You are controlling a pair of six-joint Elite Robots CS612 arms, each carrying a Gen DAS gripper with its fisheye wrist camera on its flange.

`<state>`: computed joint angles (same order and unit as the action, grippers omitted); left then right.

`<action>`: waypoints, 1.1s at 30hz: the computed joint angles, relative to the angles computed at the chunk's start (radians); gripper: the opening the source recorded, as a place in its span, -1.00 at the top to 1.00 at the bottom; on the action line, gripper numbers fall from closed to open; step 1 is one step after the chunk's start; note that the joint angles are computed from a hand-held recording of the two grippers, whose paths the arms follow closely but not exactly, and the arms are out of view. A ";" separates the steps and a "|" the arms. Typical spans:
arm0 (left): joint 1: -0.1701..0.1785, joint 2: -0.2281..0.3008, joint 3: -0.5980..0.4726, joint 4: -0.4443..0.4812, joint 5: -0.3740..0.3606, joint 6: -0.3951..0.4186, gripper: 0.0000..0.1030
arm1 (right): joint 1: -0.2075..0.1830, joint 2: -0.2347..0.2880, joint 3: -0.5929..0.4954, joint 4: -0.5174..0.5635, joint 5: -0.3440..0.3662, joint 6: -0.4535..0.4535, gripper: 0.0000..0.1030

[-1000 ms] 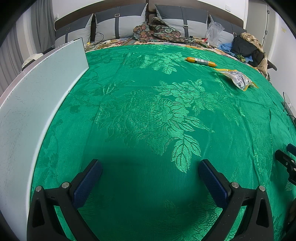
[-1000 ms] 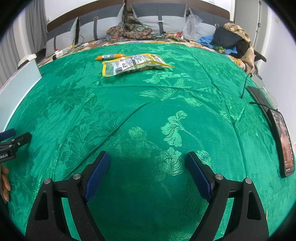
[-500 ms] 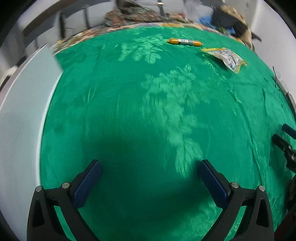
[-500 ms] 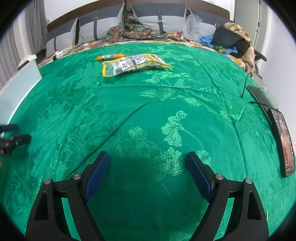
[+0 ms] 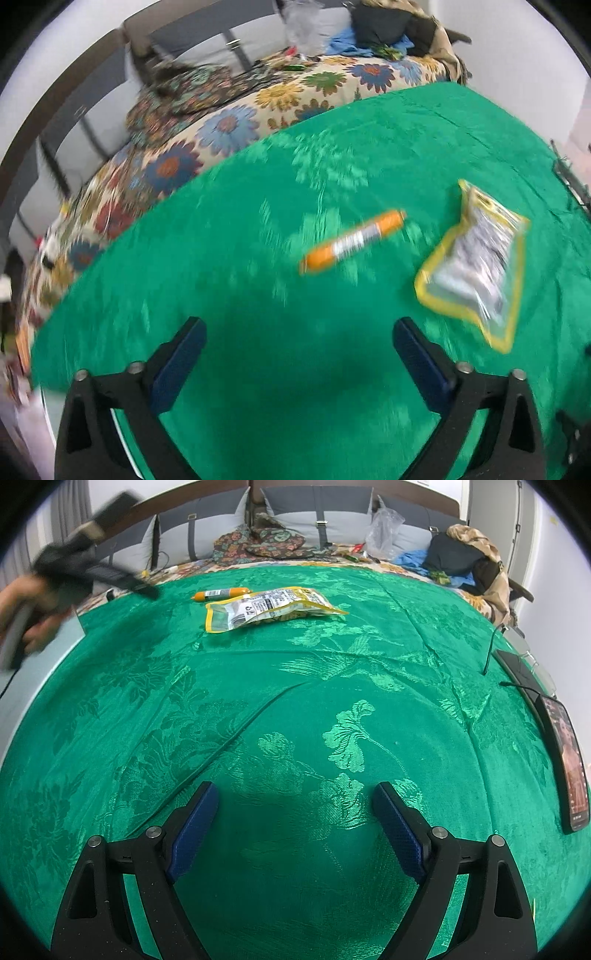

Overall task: Organize snacks
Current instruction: 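Lower the left tool onto the orange sausage stick and grasp it, then lift the orange sausage stick with the left tool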

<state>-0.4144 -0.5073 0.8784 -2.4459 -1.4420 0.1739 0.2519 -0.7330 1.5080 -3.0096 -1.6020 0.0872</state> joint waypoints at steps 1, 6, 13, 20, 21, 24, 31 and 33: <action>-0.003 0.035 -0.064 0.032 -0.004 0.017 -0.73 | 0.000 0.000 0.000 0.000 0.000 0.000 -0.72; -0.005 0.136 -0.250 0.150 -0.088 0.102 -0.63 | 0.000 0.000 0.000 0.000 0.000 0.000 -0.72; -0.003 0.211 -0.389 0.264 -0.191 0.123 -0.61 | 0.000 0.000 0.000 0.000 0.000 0.000 -0.72; 0.009 0.198 -0.365 0.231 -0.237 -0.014 0.70 | 0.000 0.000 0.000 0.000 0.000 0.000 -0.72; 0.008 0.182 -0.330 0.209 -0.223 -0.026 0.70 | 0.000 0.000 0.000 0.000 0.000 0.000 -0.72; 0.006 0.112 -0.182 0.115 -0.183 -0.062 0.71 | 0.000 0.000 0.000 -0.001 0.000 0.000 -0.72; 0.024 -0.083 0.215 -0.078 -0.157 -0.291 0.71 | 0.000 0.000 0.000 -0.001 0.000 0.000 -0.72; 0.028 -0.141 0.327 -0.125 -0.152 -0.352 0.71 | 0.000 0.000 0.000 -0.001 0.000 0.001 -0.72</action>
